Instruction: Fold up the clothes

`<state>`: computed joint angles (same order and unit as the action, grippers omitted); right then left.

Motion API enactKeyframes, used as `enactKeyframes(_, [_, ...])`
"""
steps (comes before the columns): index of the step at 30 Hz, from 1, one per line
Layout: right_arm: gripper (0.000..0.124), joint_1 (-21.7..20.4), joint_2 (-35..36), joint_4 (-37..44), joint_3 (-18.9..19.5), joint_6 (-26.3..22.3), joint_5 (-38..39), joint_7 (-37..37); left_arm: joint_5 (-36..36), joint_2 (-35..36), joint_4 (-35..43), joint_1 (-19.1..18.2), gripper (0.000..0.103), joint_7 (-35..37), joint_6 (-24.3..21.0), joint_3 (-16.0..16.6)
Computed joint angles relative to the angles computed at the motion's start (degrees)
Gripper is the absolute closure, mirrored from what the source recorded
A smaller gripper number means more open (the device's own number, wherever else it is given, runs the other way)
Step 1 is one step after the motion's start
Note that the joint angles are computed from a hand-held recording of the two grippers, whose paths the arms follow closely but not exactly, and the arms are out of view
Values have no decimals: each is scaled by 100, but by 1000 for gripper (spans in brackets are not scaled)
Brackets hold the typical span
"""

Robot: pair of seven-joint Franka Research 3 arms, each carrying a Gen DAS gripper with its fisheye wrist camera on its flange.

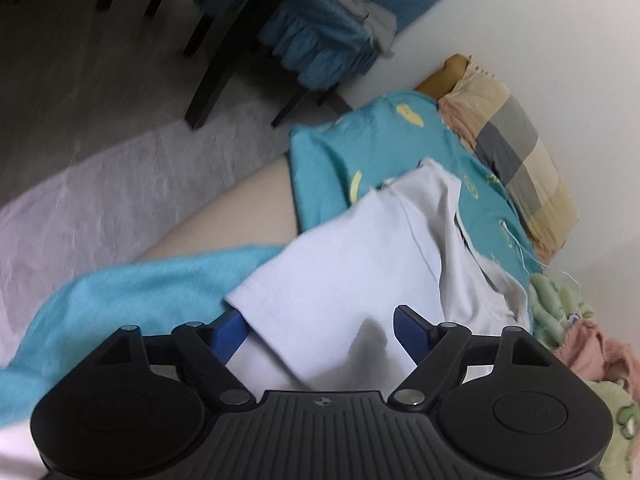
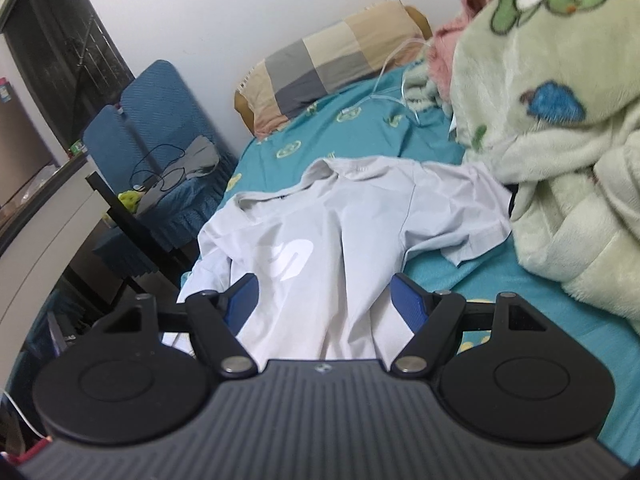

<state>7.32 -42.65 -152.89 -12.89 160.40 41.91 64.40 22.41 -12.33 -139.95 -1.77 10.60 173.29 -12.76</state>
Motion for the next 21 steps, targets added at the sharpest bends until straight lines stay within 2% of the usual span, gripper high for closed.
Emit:
enactKeyframes(1, [49,21,62,28,-22,-32,4,3,283,45,66,213,49,-206,-21,-169])
enactKeyframes(2, [49,35,108,44,-27,-40,11,-3,523,79,129,353,60,-390,-73,-278])
enactKeyframes(3, [49,48,154,61,-30,-49,19,-10,534,144,180,316,80,-383,-82,-223])
enactKeyframes(5, [49,37,210,76,-15,-77,23,-7,492,177,184,249,88,-358,42,-79])
enactKeyframes(6, [49,16,219,74,2,-96,15,7,722,171,230,393,92,-505,64,-147])
enactKeyframes(8, [49,-22,223,73,25,-147,1,38,1312,182,515,651,93,-677,-114,-277])
enactKeyframes(12, [49,-101,220,58,95,-190,-56,101,1975,440,1464,610,94,-195,-759,-98])
enactKeyframes(15, [49,-117,323,99,148,-198,-127,127,2574,914,2560,485,94,261,-1605,20])
enactKeyframes(18, [49,-115,476,165,192,-169,-189,139,2951,1683,3851,207,94,899,-2804,136])
enactKeyframes(20, [49,-134,596,193,276,-75,-262,157,3110,2214,4561,-14,94,1266,-3482,258])
enactKeyframes(21, [49,-139,667,214,309,-36,-304,170,3078,2429,4783,-96,94,1400,-3676,327])
